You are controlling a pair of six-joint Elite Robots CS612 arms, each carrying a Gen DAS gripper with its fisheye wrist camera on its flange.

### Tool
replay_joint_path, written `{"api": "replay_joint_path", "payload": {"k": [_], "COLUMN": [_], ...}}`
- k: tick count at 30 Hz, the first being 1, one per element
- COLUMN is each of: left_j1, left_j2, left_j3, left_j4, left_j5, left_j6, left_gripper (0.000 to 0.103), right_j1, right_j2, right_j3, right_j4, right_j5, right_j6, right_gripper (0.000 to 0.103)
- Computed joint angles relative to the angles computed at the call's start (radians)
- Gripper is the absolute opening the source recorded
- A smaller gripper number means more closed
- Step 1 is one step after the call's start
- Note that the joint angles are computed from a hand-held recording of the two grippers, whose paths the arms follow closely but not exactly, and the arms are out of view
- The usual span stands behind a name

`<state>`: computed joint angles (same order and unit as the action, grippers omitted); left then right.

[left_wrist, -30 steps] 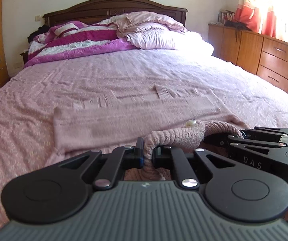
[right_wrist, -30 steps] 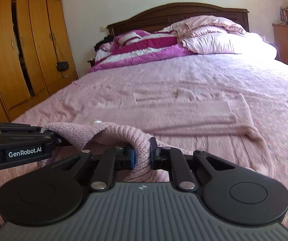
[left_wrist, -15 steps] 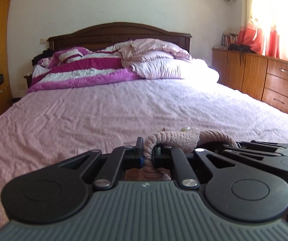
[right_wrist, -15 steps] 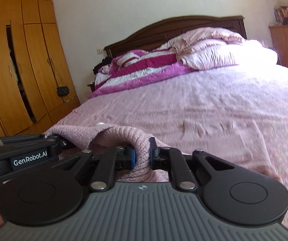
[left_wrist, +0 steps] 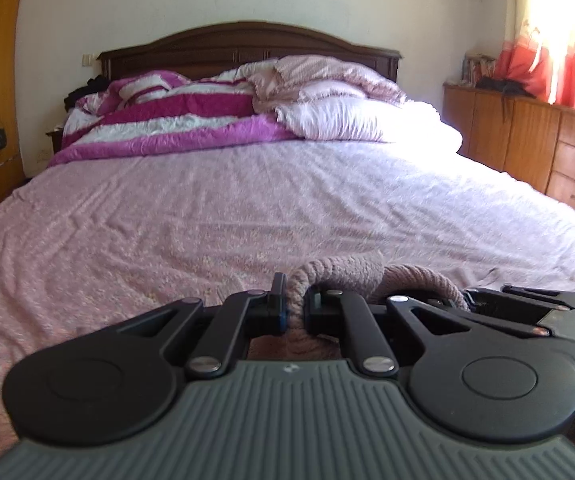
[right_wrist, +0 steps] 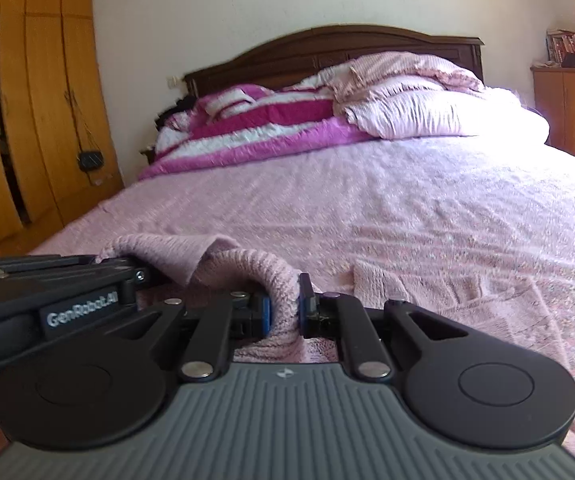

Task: Fold small clothes
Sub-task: 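Lift the hem with both grippers and fold it toward the collar, then lower the hem onto the cardigan body and open both grippers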

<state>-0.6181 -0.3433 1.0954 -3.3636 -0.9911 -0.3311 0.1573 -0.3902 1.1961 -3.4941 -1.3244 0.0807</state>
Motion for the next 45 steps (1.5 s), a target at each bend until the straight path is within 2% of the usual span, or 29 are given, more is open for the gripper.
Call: {"api": "replay_joint_path", "payload": {"k": [4, 7, 9, 10, 11, 15, 17, 19, 22, 27, 30, 32, 36, 38, 45], "left_j1": [0.025, 0.034, 0.038, 0.04, 0.042, 0.047, 0.044, 0.036, 0.027, 0.013, 0.01, 0.006, 0.004, 0.001, -0.01], "left_j2": [0.033, 0.055, 0.065, 0.067, 0.069, 0.063, 0.06, 0.052, 0.031, -0.007, -0.029, -0.045, -0.076, -0.091, -0.141], "left_j3": [-0.057, -0.09, -0.104, -0.107, -0.107, -0.099, -0.099, -0.089, -0.049, 0.023, 0.057, 0.08, 0.132, 0.157, 0.248], "left_j4": [0.107, 0.173, 0.214, 0.221, 0.217, 0.221, 0.235, 0.253, 0.249, 0.227, 0.222, 0.22, 0.198, 0.193, 0.174], "left_j5": [-0.066, -0.076, -0.076, -0.076, -0.078, -0.095, -0.077, -0.028, 0.004, 0.036, 0.029, 0.032, -0.001, 0.004, -0.006], "left_j6": [-0.045, -0.053, -0.084, -0.109, -0.132, -0.166, -0.175, -0.199, -0.233, -0.256, -0.263, -0.261, -0.247, -0.256, -0.23], "left_gripper": [0.011, 0.012, 0.014, 0.019, 0.021, 0.027, 0.035, 0.052, 0.062, 0.063, 0.063, 0.063, 0.063, 0.063, 0.064], "right_j1": [0.003, 0.006, 0.008, 0.007, 0.008, 0.008, 0.007, 0.005, -0.003, -0.02, -0.03, -0.035, -0.04, -0.042, -0.049], "right_j2": [0.039, 0.065, 0.077, 0.083, 0.086, 0.096, 0.093, 0.079, 0.054, -0.002, -0.033, -0.049, -0.073, -0.083, -0.115], "right_j3": [-0.063, -0.097, -0.111, -0.12, -0.124, -0.131, -0.126, -0.106, -0.059, 0.049, 0.112, 0.147, 0.209, 0.237, 0.32], "right_j4": [0.095, 0.132, 0.131, 0.135, 0.135, 0.125, 0.122, 0.121, 0.091, 0.042, 0.002, -0.024, -0.071, -0.09, -0.137], "right_j5": [-0.024, -0.037, -0.039, -0.031, -0.034, -0.03, -0.033, -0.034, -0.022, -0.002, 0.012, 0.012, 0.002, -0.008, -0.001], "right_j6": [0.079, 0.063, 0.058, 0.053, 0.047, 0.05, 0.056, 0.061, 0.083, 0.121, 0.148, 0.151, 0.161, 0.177, 0.177], "right_gripper": [0.015, 0.015, 0.024, 0.032, 0.035, 0.039, 0.041, 0.046, 0.06, 0.061, 0.063, 0.069, 0.072, 0.078, 0.082]}}
